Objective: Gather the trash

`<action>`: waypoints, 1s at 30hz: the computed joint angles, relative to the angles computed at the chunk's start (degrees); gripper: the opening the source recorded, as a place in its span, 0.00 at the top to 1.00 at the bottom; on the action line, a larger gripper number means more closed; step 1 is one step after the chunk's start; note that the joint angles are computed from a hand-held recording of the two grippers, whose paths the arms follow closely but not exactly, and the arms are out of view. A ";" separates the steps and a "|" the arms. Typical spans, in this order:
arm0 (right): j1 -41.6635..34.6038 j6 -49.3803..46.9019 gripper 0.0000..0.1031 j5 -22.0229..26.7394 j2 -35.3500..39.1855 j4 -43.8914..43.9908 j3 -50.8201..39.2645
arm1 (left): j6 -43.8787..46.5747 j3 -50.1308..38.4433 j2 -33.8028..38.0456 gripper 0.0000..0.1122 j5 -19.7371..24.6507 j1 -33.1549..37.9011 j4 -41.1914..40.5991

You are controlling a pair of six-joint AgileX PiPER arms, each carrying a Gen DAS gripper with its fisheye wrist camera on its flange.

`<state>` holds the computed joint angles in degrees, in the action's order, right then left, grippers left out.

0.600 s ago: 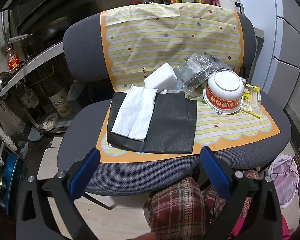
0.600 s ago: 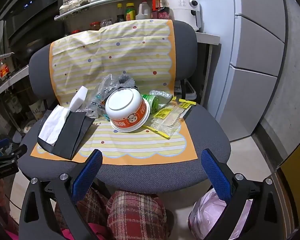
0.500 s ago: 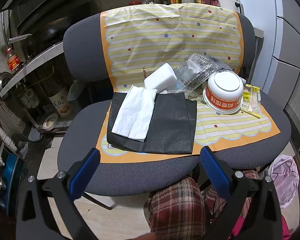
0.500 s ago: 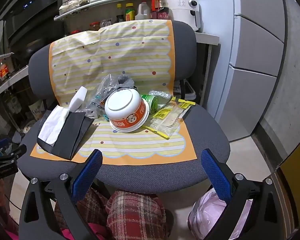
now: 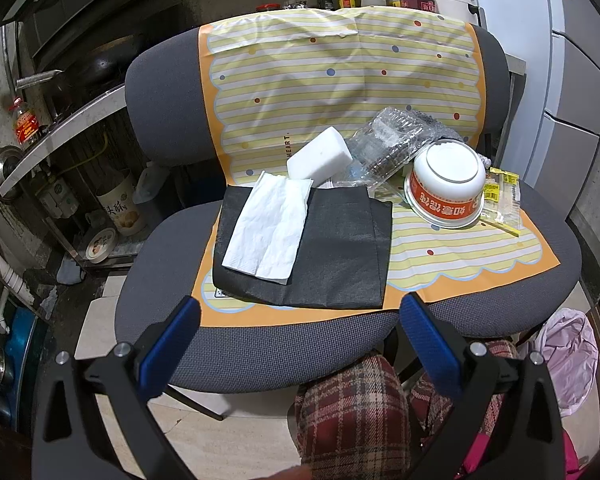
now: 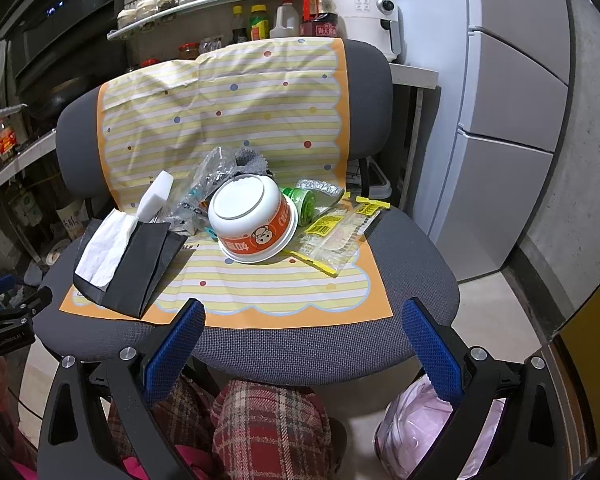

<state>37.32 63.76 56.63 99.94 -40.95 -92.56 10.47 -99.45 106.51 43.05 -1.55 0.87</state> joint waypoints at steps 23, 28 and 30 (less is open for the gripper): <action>-0.03 1.58 0.06 -1.45 -0.54 -0.01 1.17 | -0.47 0.23 -0.15 0.13 0.03 -0.40 0.51; 0.06 1.25 0.06 -1.06 -0.14 -0.04 0.66 | -0.80 0.47 -0.28 0.13 -0.05 -0.60 0.79; 0.03 1.22 0.06 -1.14 -0.14 0.06 0.74 | -1.03 0.53 -0.28 0.13 -0.04 -0.65 0.96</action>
<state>37.35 64.98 55.48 99.80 -40.89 -91.82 9.44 -98.92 106.23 43.01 -2.20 1.83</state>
